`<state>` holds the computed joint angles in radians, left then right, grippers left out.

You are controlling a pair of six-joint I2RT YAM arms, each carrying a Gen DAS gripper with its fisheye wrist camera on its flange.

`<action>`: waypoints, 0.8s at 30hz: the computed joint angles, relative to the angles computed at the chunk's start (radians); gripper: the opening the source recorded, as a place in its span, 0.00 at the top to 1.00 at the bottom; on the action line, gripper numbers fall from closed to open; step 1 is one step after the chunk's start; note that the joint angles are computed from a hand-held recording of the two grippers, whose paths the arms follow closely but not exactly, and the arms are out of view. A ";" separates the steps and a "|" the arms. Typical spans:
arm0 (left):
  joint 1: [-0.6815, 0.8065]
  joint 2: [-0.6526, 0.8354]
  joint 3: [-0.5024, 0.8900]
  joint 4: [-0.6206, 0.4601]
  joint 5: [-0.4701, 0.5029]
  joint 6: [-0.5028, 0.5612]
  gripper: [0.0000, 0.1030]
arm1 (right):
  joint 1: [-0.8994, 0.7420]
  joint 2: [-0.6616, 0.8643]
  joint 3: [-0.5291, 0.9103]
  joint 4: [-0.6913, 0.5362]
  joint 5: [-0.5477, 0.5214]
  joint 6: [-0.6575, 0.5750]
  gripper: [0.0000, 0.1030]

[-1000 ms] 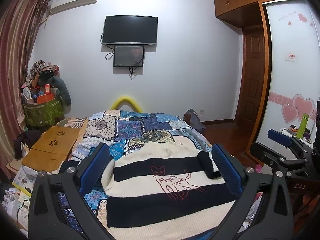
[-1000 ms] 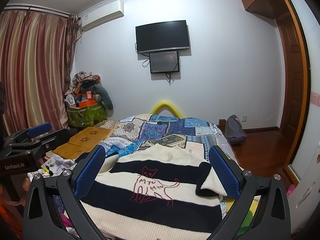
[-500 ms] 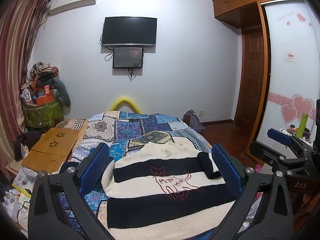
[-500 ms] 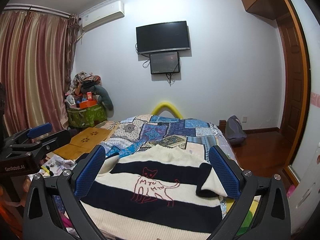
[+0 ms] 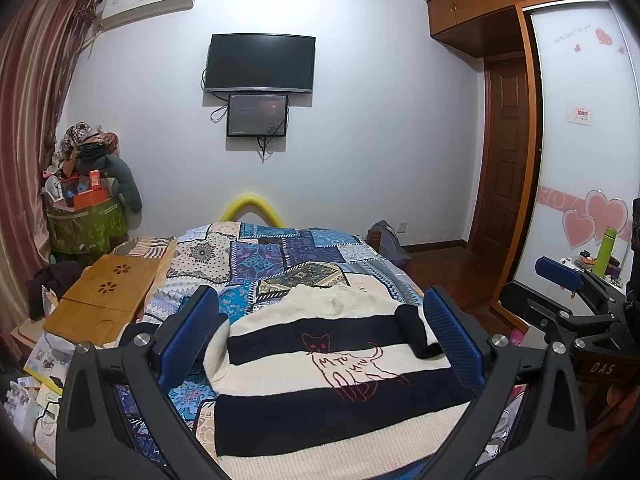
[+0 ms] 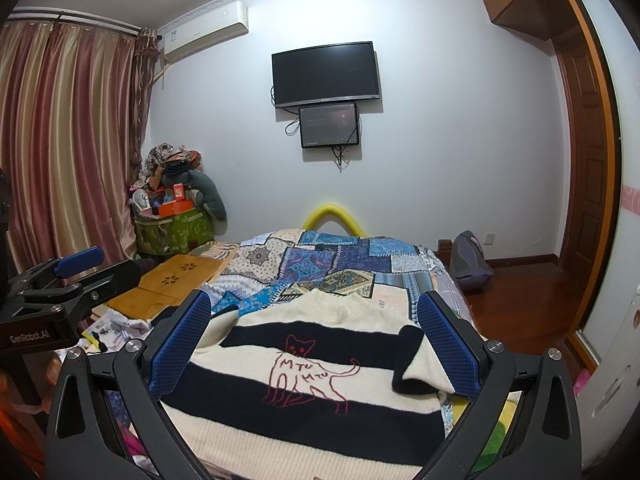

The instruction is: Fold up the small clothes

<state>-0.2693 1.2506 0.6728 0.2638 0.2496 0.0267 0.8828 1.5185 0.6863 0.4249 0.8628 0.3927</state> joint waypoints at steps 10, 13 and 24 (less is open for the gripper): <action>0.001 0.000 -0.003 0.003 -0.001 0.000 0.00 | -0.001 0.008 -0.003 0.010 0.000 -0.001 0.01; 0.000 0.001 -0.003 0.006 -0.004 -0.002 0.00 | -0.003 0.009 -0.001 0.006 -0.003 0.002 0.01; 0.005 0.035 0.007 0.023 -0.001 -0.012 0.00 | -0.019 0.032 0.010 0.007 -0.019 0.003 0.01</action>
<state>-0.2641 1.2853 0.6796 0.2870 0.2482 0.0142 0.8638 1.5507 0.6965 0.4320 0.8434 0.3956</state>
